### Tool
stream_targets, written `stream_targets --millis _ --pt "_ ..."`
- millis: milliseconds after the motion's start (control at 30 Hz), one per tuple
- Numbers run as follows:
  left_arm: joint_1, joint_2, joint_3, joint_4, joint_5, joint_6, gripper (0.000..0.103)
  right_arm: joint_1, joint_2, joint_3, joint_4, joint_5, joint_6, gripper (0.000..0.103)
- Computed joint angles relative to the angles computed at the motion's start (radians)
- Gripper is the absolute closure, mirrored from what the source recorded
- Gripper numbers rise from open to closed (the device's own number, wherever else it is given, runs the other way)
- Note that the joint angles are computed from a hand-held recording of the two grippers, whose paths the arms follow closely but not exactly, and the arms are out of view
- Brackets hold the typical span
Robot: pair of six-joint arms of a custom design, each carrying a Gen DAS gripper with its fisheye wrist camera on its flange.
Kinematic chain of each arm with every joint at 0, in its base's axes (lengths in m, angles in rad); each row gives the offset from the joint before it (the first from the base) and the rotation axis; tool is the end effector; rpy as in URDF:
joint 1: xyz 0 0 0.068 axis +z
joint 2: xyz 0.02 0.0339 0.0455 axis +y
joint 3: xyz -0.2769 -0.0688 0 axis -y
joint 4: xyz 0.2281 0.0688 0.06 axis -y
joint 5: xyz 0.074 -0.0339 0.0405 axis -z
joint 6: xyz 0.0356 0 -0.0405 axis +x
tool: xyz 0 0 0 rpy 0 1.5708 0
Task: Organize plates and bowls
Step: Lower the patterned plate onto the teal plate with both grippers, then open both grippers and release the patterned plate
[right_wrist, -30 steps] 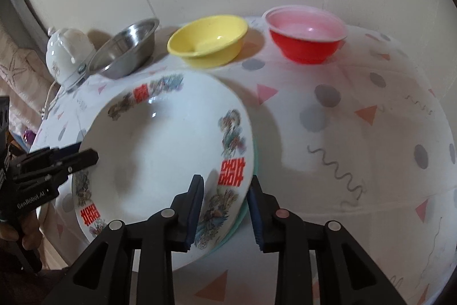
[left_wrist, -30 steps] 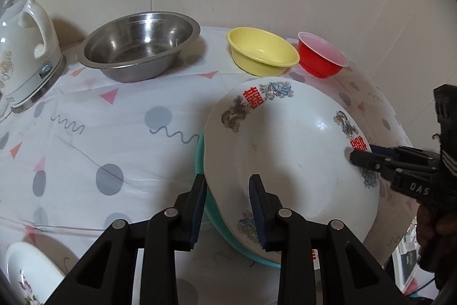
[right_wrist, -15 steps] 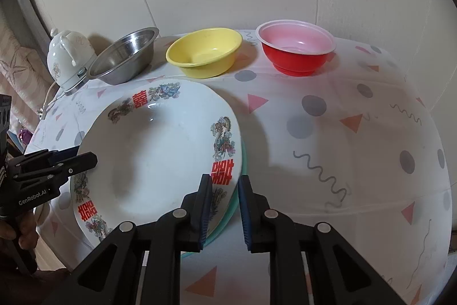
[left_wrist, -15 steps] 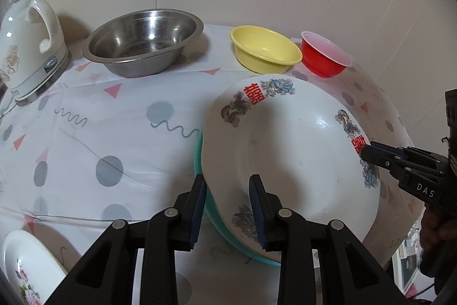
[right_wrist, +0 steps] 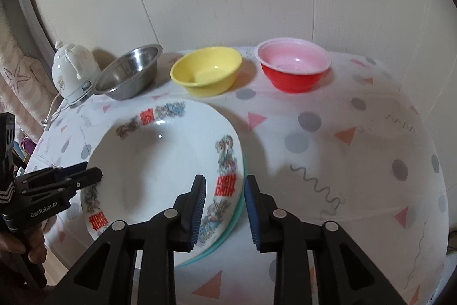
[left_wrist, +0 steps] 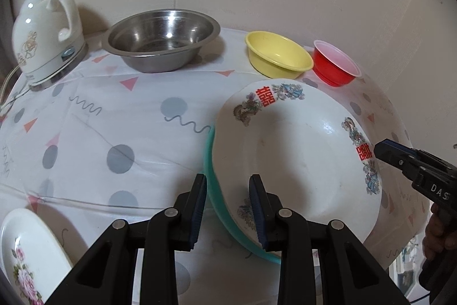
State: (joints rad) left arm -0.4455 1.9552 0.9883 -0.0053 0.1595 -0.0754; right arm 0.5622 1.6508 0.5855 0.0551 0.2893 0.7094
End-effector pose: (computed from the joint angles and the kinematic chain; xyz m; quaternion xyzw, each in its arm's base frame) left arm 0.3263 -0.1621 0.1263 0.1983 0.9319 -0.1492 0.2644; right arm 0.2276 0.1314 0.1274 0.1097 0.9454 0.0511 0.3025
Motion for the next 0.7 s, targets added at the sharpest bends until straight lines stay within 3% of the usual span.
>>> stream_targets --millis 267,467,700 --pt "0.003 -0.053 -0.066 0.040 -0.023 -0.026 0.072 0.036 0.020 0.004 0.092 -0.063 -0.033 0.075" --pt "0.024 -0.062 -0.085 0.057 -0.010 -0.034 0.071 0.078 0.079 0.063 0.096 -0.096 -0.039 0.075" --pt "0.057 -0.086 -0.105 0.064 0.031 0.028 0.071 0.132 0.110 0.114 0.067 -0.083 0.010 0.075"
